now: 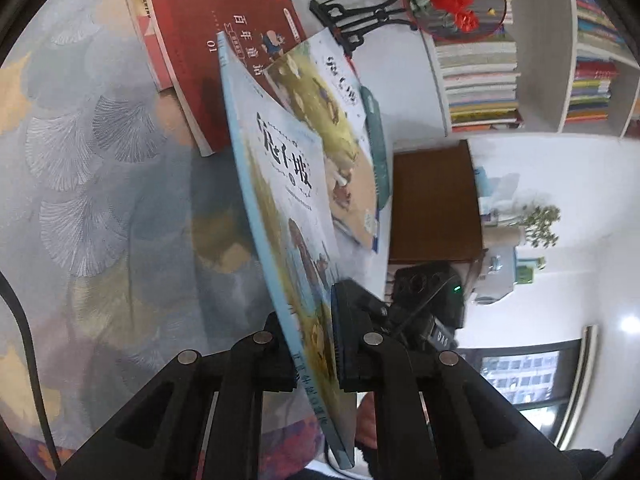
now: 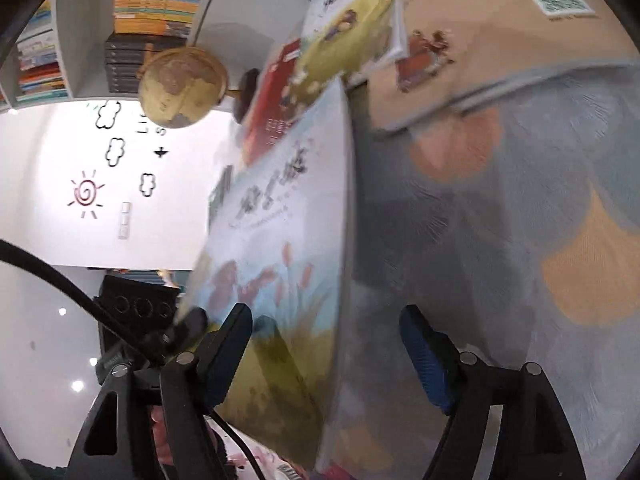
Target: Organize books
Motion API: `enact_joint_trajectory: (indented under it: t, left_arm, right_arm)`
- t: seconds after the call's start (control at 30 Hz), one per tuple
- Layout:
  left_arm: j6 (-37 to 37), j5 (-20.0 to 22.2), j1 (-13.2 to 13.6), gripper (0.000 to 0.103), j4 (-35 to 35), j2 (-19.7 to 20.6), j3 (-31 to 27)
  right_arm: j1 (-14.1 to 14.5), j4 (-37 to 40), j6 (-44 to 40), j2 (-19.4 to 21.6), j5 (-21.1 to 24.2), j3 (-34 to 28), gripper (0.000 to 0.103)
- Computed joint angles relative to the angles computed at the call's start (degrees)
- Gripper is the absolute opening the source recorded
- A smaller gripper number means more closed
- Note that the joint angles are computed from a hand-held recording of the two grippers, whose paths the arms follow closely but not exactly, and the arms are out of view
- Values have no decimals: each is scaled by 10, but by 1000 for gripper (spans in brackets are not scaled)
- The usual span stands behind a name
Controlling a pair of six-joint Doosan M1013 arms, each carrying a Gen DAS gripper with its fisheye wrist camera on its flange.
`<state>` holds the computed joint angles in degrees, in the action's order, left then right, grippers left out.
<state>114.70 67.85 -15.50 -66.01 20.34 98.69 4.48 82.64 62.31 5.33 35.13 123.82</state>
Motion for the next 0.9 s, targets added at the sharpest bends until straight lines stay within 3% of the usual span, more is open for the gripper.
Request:
enact_joint_trajectory:
  t: [0.03, 0.1, 0.17, 0.37, 0.57, 0.77, 0.9]
  left_arm:
    - [-10, -9, -4, 9, 19, -2, -2]
    - [-18, -28, -11, 9, 57, -9, -4]
    - [-29, -44, -20, 10, 104, -15, -7]
    - [-86, -124, -57, 26, 265, -49, -2]
    - [-93, -180, -77, 27, 373, -80, 7]
    - [-41, -182, -55, 27, 345, -99, 8]
    - [7, -190, -31, 27, 322, -112, 8]
  right_arm:
    - [3, 8, -16, 2, -3, -4, 45]
    - [14, -41, 4, -1, -31, -14, 39]
    - [30, -141, 53, -8, -62, -28, 32]
    - [68, -391, 183, -14, -79, -62, 29]
    - [106, -497, 217, -32, -100, -64, 29]
    - [137, -573, 271, -32, -113, -89, 29]
    - [165, -663, 356, -21, -124, -117, 29]
